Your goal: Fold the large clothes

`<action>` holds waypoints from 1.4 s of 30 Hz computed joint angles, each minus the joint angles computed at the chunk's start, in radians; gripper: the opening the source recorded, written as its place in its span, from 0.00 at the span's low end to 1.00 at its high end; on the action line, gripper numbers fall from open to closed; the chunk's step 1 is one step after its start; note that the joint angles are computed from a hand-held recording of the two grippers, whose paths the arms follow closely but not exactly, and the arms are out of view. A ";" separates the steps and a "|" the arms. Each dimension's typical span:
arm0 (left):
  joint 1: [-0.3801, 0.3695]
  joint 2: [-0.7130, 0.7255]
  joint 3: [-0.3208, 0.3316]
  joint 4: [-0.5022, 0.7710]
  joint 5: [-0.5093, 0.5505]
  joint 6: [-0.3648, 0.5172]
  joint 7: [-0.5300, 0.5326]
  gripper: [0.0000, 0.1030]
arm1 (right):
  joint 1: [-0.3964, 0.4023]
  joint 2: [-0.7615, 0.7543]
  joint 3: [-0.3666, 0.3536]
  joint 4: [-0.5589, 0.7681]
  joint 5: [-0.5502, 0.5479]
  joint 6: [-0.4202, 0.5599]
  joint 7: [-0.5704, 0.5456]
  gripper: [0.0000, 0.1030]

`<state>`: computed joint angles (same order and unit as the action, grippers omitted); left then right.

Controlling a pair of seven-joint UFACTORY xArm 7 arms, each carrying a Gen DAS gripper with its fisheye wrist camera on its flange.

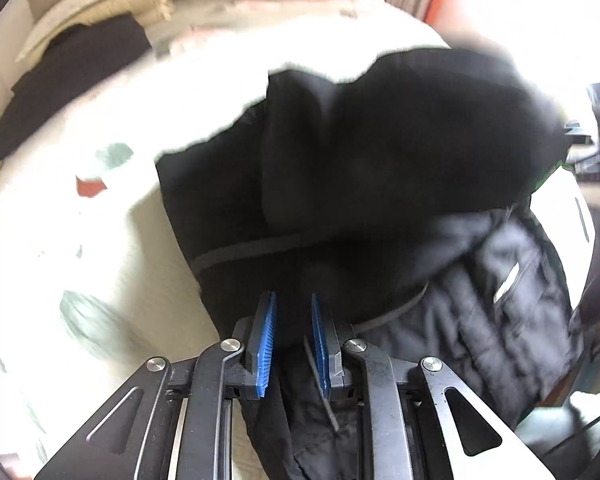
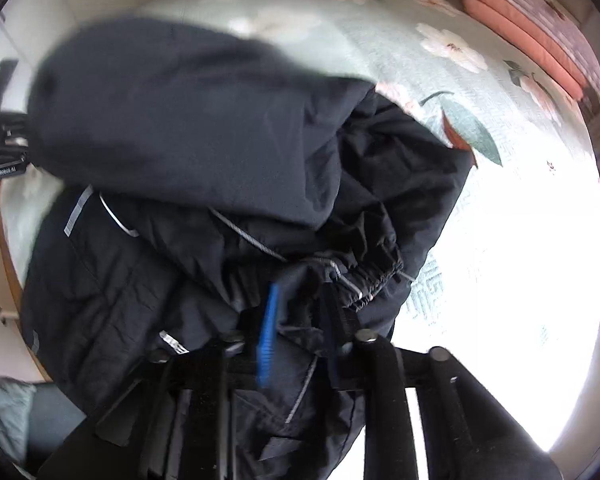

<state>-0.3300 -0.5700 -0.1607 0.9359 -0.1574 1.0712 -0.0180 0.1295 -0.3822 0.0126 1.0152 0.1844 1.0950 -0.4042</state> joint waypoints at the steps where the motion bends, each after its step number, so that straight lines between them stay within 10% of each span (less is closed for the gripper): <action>1: 0.002 0.010 0.003 0.027 0.001 -0.006 0.002 0.20 | 0.003 -0.003 -0.003 0.019 0.016 -0.005 0.004 0.51; 13: -0.053 0.348 -0.041 0.413 -0.040 -0.181 0.054 0.53 | 0.071 0.280 0.053 0.373 0.185 -0.112 0.140 0.51; 22: -0.110 0.234 -0.037 0.048 -0.167 -0.194 0.030 0.52 | 0.083 0.231 0.079 0.124 0.207 -0.044 0.186 0.51; 29: -0.157 0.146 -0.090 -0.181 -0.138 -0.422 -0.127 0.52 | 0.112 0.185 0.094 -0.042 0.158 -0.165 0.208 0.53; 36: -0.195 0.164 -0.083 -0.269 -0.083 -0.587 -0.179 0.53 | 0.140 0.189 0.102 -0.115 0.132 -0.310 0.228 0.54; 42: -0.229 0.147 -0.023 -0.230 -0.121 -0.512 -0.161 0.53 | 0.149 0.167 0.086 -0.111 0.134 -0.262 0.214 0.54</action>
